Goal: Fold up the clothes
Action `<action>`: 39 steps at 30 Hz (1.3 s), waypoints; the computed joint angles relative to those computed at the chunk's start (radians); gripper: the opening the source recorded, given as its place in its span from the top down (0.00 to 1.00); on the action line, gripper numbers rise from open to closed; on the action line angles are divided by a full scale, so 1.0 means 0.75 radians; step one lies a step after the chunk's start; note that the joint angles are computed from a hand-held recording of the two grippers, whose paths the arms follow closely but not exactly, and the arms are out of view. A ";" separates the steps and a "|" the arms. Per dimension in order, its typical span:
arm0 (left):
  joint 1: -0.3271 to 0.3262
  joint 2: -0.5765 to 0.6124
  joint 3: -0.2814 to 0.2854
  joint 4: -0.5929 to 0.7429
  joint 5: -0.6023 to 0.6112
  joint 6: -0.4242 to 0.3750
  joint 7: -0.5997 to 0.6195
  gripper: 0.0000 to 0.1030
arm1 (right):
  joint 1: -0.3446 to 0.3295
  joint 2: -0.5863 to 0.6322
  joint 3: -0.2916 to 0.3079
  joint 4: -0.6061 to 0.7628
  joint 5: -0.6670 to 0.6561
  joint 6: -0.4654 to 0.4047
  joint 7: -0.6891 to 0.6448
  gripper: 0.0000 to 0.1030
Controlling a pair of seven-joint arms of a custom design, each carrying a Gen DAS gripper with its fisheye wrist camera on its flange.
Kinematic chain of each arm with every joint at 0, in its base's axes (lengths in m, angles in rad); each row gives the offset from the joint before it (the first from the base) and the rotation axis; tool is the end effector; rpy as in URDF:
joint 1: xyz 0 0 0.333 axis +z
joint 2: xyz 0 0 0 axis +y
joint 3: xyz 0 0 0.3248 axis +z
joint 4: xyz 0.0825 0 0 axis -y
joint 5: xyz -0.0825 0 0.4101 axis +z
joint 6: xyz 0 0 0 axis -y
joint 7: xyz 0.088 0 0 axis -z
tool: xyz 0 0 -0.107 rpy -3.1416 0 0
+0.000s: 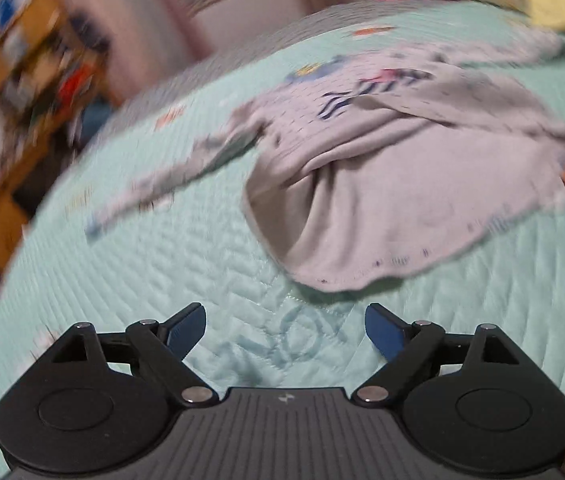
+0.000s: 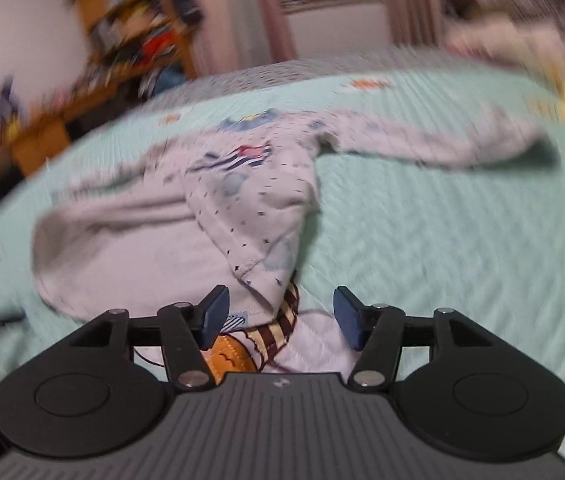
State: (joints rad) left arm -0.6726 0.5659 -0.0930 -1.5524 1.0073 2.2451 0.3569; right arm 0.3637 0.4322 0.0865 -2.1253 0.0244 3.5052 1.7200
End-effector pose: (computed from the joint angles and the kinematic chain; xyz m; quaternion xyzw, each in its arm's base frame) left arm 0.5609 -0.4904 0.3365 -0.6068 0.6987 -0.1352 0.3541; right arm 0.5830 0.2739 0.3066 -0.7017 0.5466 -0.1994 0.4112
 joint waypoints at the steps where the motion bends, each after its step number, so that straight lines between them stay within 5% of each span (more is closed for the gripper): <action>1: 0.016 0.007 -0.007 0.009 -0.031 0.021 -0.015 0.14 | 0.032 0.011 -0.027 0.019 0.026 -0.022 -0.016 0.42; 5: 0.038 0.051 -0.004 0.064 -0.123 0.058 -0.049 0.14 | -0.013 0.062 0.011 0.068 0.029 -0.028 0.038 0.47; 8: 0.041 0.080 0.014 0.091 -0.160 0.095 -0.080 0.14 | 0.063 0.086 -0.063 0.092 0.068 -0.011 -0.010 0.58; 10: 0.045 0.079 0.029 0.081 -0.167 0.144 -0.116 0.15 | 0.053 0.097 -0.053 0.098 0.074 0.007 -0.011 0.87; 11: 0.048 0.077 0.035 0.075 -0.171 0.169 -0.133 0.15 | 0.019 0.101 -0.022 0.098 0.060 0.016 0.010 0.94; 14: 0.081 0.058 0.040 0.028 -0.207 0.283 -0.179 0.31 | -0.065 0.109 0.051 0.089 0.016 0.051 0.090 0.97; 16: 0.075 0.046 0.056 0.016 -0.207 0.296 -0.208 0.65 | -0.087 0.101 0.068 0.071 0.001 0.072 0.136 0.97; 18: 0.090 0.029 0.050 -0.004 -0.227 0.330 -0.208 0.84 | -0.098 0.088 0.075 0.052 -0.015 0.080 0.174 0.98; 19: 0.103 0.018 0.046 -0.022 -0.242 0.364 -0.218 0.85 | -0.104 0.081 0.078 0.042 -0.023 0.083 0.193 0.98; 24: 0.152 -0.037 0.050 -0.134 -0.322 0.569 -0.301 0.79 | -0.211 0.079 0.155 0.033 -0.149 0.076 0.351 0.98; 31: 0.140 -0.060 0.091 -0.179 -0.337 0.660 -0.394 0.38 | -0.251 0.096 0.175 0.053 -0.241 0.040 0.439 0.98; 39: 0.160 -0.089 0.123 -0.290 -0.470 0.927 -0.459 0.25 | -0.318 0.115 0.218 0.057 -0.338 0.046 0.540 0.98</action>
